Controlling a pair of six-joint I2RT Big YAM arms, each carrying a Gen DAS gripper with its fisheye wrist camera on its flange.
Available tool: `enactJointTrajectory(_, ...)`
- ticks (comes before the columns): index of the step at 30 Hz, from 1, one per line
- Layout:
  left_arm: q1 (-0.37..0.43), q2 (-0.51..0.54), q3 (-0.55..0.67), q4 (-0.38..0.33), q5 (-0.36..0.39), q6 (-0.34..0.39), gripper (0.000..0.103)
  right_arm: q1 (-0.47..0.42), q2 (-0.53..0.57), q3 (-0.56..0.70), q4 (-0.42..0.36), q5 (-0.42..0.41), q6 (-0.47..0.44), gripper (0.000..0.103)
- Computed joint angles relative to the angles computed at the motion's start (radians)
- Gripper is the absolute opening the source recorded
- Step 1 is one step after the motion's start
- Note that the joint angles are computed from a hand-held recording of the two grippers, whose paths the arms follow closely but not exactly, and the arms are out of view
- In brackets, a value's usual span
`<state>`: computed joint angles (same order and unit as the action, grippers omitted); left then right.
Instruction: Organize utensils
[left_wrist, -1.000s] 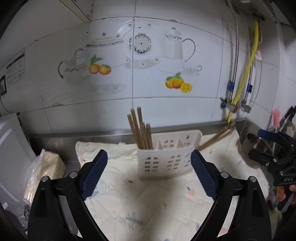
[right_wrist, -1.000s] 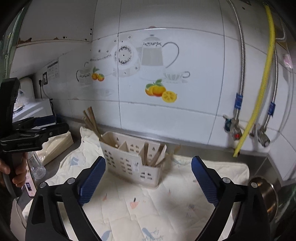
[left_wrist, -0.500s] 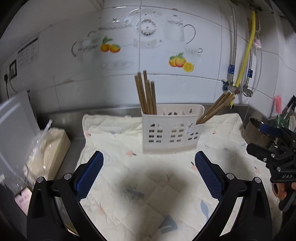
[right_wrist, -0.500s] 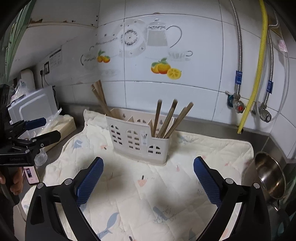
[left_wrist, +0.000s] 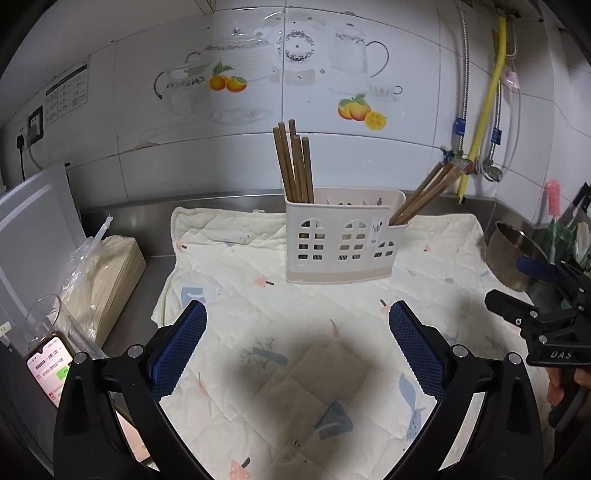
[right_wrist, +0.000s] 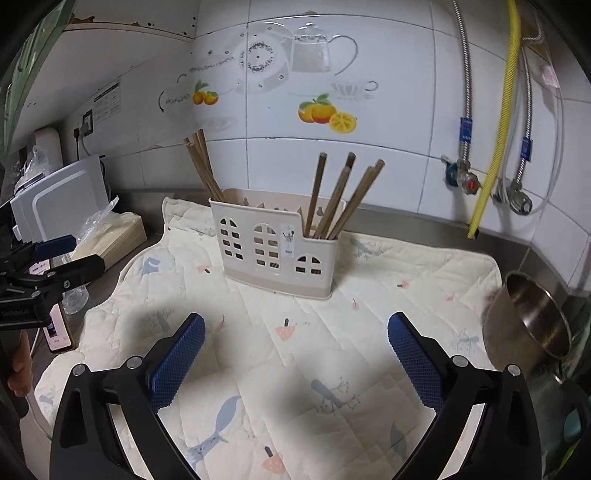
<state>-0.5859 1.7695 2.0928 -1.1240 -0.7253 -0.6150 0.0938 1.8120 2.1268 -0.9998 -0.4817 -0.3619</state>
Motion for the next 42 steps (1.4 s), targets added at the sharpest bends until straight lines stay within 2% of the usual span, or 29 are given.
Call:
enactJointTrajectory(10, -0.014, -0.008, -0.025, -0.006, 0.01, -0.016, 0.098, -0.017, -0.021, -0.043, 0.011, -0.004, 0.031, 0.096)
enactJointTrajectory(18, -0.011, -0.007, -0.038, -0.01, 0.031, -0.037, 0.098, -0.015, -0.028, -0.056, 0.008, 0.004, 0.024, 0.096)
enactJointTrajectory(42, -0.01, -0.007, -0.04, -0.018, 0.033, -0.035, 0.098, -0.008, -0.032, -0.064, 0.002, 0.005, 0.01, 0.096)
